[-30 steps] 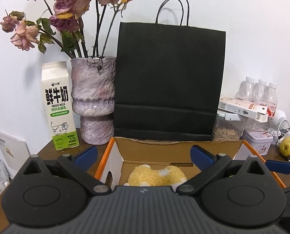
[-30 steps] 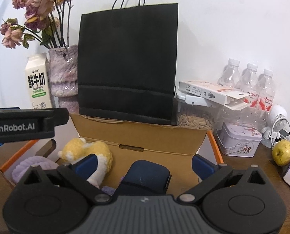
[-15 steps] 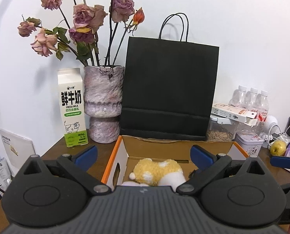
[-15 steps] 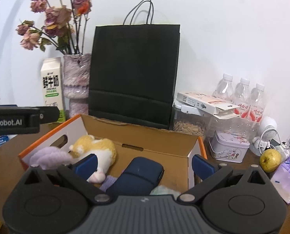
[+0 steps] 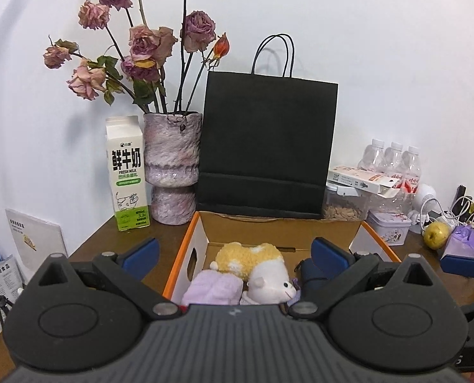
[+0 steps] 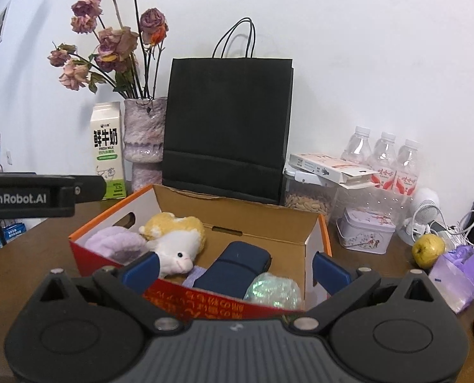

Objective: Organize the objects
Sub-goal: 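Lift both tools out of the red box and pull back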

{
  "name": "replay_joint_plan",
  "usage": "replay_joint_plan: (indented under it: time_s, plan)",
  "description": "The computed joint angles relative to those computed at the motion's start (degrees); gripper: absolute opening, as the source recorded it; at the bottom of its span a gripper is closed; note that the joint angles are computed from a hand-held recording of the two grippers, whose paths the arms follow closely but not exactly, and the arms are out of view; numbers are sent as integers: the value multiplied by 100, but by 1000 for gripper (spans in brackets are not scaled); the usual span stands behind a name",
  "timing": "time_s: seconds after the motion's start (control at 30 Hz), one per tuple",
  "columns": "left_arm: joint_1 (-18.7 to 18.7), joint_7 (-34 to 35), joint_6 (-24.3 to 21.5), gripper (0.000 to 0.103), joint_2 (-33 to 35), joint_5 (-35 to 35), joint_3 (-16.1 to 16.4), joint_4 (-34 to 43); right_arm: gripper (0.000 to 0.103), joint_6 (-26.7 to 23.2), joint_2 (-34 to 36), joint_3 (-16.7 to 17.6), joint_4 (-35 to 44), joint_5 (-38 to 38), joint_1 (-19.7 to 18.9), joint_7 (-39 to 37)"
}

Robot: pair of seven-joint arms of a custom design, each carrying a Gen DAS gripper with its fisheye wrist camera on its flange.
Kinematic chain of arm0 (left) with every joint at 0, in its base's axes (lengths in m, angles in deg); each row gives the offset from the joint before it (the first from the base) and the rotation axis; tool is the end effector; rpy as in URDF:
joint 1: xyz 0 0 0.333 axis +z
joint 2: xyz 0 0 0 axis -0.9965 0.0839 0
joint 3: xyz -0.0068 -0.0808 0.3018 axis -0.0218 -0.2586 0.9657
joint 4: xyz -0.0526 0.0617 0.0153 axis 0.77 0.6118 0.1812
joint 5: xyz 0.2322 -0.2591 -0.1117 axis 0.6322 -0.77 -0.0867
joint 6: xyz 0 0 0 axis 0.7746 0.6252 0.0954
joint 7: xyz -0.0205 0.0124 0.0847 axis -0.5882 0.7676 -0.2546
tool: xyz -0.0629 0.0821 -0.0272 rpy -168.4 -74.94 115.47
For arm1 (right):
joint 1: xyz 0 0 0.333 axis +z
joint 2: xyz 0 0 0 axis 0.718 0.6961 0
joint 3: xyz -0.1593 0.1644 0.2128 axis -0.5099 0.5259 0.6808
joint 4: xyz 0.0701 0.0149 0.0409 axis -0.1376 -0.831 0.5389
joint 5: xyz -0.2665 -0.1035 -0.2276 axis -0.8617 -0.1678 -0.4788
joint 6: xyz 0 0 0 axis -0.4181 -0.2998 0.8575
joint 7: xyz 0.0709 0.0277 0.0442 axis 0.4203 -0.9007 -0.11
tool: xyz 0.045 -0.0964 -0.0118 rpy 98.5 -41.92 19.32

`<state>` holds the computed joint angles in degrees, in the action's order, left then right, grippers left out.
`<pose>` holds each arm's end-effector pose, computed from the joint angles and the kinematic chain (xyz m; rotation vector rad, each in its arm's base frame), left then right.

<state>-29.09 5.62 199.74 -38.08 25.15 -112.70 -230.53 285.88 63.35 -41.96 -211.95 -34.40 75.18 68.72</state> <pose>0.4180 -0.1923 0.4617 -1.7007 1.0574 -0.8115 0.4972 0.3245 0.4274 -1.8485 0.9290 -0.6751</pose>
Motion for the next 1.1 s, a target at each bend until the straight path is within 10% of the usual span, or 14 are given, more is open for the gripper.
replay_joint_plan:
  time_s: [1.1]
  plan:
    - [-4564, -884, -2982, 103, -561, 1083, 2224, -1443, 103, 630, -2134, 795, -2961, 1533, -15, -708]
